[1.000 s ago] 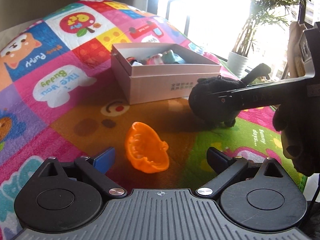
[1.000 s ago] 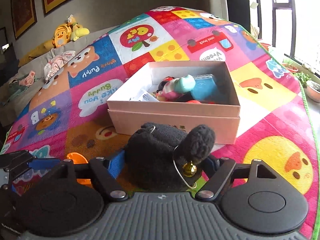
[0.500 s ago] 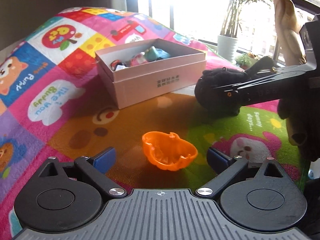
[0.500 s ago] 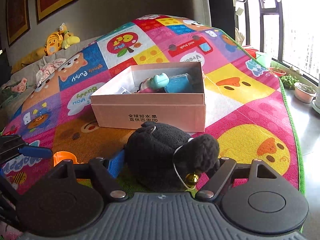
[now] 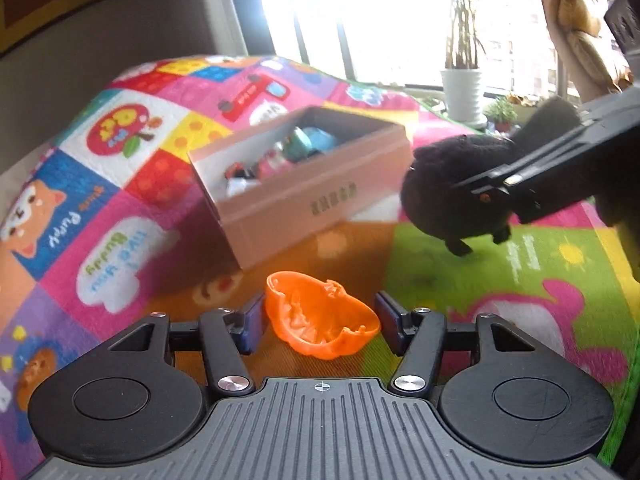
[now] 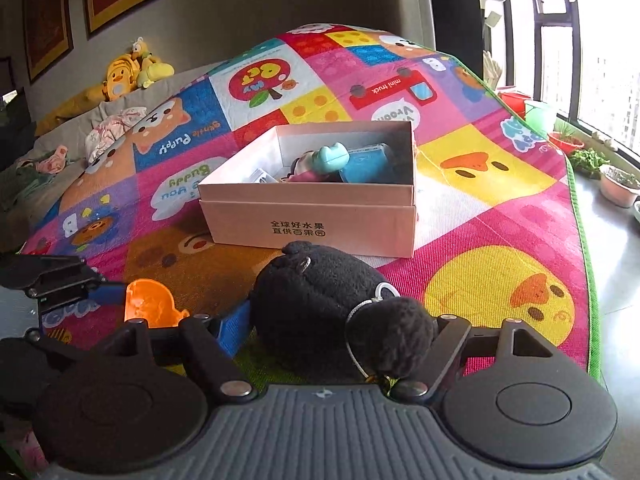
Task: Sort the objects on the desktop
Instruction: 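Carry the bear toward the box with the right gripper while the left gripper drops the orange pacifier inside, then lower the black bear into the box and open the right gripper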
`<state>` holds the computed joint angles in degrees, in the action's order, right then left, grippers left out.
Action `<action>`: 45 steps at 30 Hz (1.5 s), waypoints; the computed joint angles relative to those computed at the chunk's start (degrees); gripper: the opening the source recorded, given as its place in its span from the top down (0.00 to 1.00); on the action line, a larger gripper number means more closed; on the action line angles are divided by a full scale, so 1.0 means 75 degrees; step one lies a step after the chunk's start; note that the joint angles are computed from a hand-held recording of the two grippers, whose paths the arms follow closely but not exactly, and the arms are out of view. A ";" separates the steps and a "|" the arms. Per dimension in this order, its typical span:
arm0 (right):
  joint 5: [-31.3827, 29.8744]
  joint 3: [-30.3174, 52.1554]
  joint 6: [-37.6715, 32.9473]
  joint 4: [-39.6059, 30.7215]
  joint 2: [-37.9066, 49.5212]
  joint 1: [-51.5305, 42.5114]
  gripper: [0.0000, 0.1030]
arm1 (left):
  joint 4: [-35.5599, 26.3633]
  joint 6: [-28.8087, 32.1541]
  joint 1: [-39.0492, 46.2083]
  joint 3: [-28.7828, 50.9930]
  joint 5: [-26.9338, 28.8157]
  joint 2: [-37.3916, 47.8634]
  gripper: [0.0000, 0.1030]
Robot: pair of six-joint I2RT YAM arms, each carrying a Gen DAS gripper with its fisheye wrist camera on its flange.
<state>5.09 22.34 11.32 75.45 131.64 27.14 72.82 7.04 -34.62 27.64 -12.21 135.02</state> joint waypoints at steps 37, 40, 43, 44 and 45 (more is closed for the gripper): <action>-0.1827 1.1334 0.1268 -1.0281 0.2579 -0.0699 0.25 | 0.1720 -0.1892 0.2436 0.0404 0.1389 0.1241 0.07; -0.2174 1.1773 0.1700 -1.0637 0.2913 -0.0780 0.24 | 0.1839 -0.1928 0.2503 0.0372 0.1533 0.1300 0.07; -0.1882 1.0946 0.1606 -1.0049 0.2514 -0.0827 0.15 | 0.1799 -0.1902 0.2511 0.0404 0.1584 0.1344 0.06; -0.1836 1.0538 0.1586 -0.9759 0.2299 -0.0865 0.12 | 0.1774 -0.1879 0.2488 0.0419 0.1561 0.1355 0.05; -0.1810 1.0091 0.1532 -0.9450 0.2048 -0.0929 0.12 | 0.1748 -0.1855 0.2463 0.0435 0.1552 0.1364 0.05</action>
<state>-8.49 98.02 22.81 4.58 147.00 20.18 85.93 -6.87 -16.14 30.90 -0.57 145.25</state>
